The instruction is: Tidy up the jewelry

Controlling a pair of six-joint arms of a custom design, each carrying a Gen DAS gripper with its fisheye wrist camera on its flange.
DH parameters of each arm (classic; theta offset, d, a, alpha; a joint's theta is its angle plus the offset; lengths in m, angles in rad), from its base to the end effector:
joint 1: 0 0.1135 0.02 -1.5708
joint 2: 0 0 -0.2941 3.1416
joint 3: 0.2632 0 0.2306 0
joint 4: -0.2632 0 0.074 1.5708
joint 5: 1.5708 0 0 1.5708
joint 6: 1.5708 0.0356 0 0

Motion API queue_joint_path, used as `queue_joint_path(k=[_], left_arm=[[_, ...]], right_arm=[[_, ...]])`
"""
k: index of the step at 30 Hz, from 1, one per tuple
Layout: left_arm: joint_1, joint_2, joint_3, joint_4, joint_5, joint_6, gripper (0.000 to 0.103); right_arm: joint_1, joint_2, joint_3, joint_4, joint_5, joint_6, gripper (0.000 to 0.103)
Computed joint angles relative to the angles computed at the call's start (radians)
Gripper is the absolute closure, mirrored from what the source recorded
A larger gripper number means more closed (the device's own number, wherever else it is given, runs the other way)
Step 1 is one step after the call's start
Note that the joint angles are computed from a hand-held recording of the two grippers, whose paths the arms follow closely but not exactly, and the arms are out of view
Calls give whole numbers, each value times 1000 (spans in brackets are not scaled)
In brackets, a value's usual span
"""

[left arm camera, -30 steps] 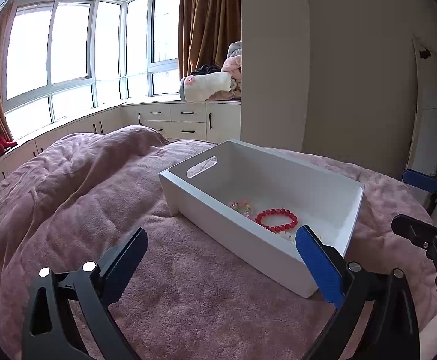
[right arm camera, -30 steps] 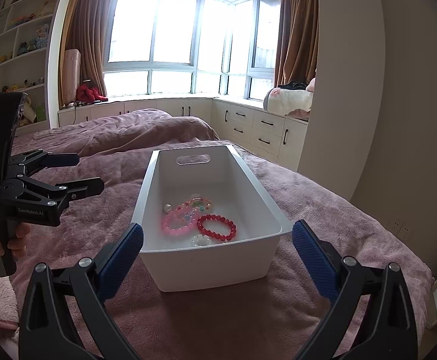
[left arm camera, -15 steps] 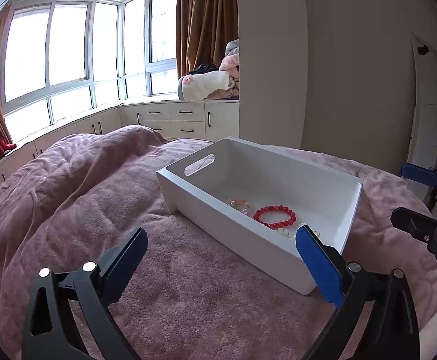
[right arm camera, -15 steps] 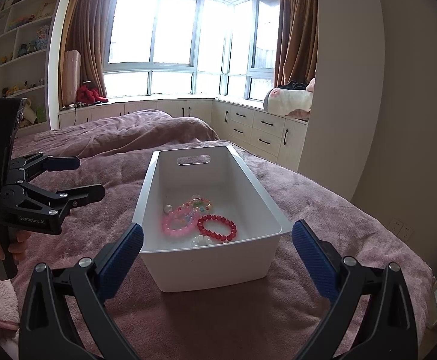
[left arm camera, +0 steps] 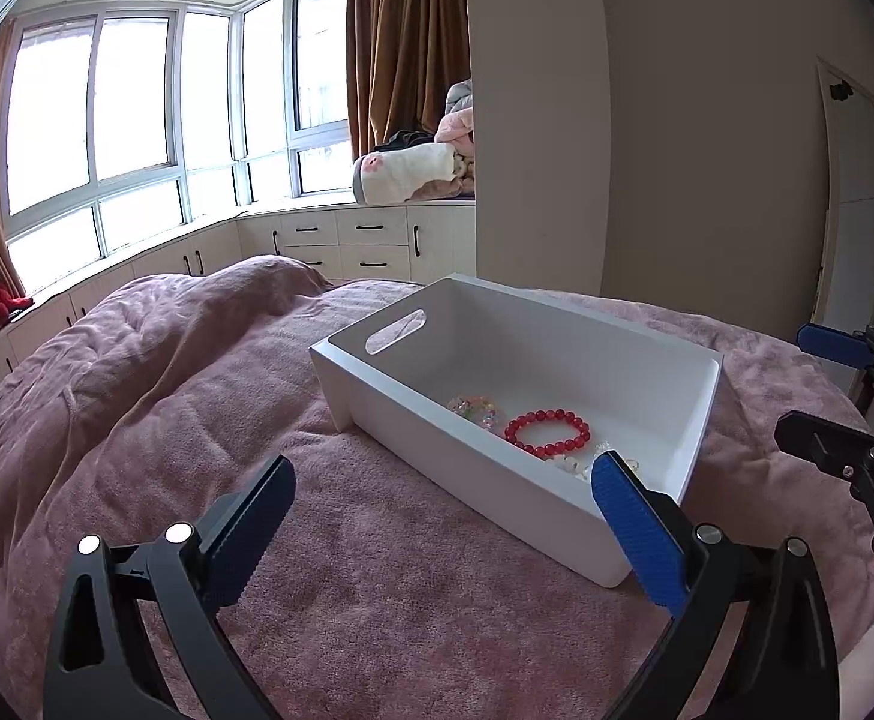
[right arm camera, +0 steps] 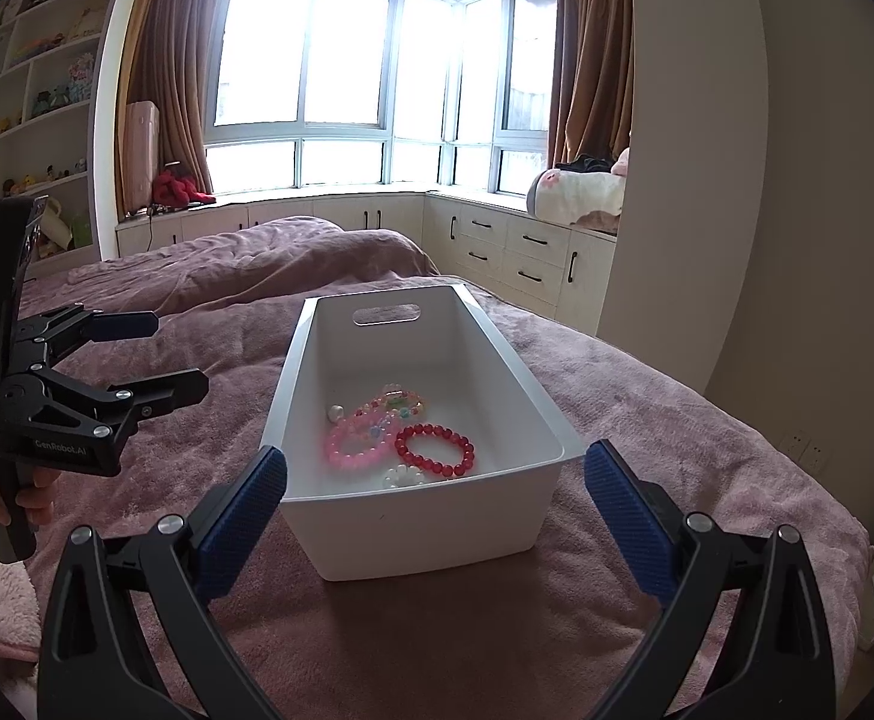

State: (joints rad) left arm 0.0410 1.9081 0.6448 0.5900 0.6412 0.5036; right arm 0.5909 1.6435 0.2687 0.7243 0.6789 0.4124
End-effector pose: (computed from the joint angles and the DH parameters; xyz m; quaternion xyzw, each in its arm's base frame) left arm 0.3227 -0.0081 0.1330 0.3291 0.8010 -0.1627 0.4729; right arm 0.1989 0.1065 0.1385 0.0720 0.8547 -0.0602 0.5106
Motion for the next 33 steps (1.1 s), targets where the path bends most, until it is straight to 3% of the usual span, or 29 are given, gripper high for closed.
queue_joint_path(k=[22, 27, 33], left_arm=[[7, -11, -40, 82, 23, -25, 3], [9, -10, -5, 6, 39, -29, 3], [0, -10, -23, 41, 19, -10, 3]], right_arm=[[4, 2, 9, -22, 1, 14, 5], [4, 0, 9, -23, 2, 14, 5], [4, -3, 10, -31, 1, 16, 5]])
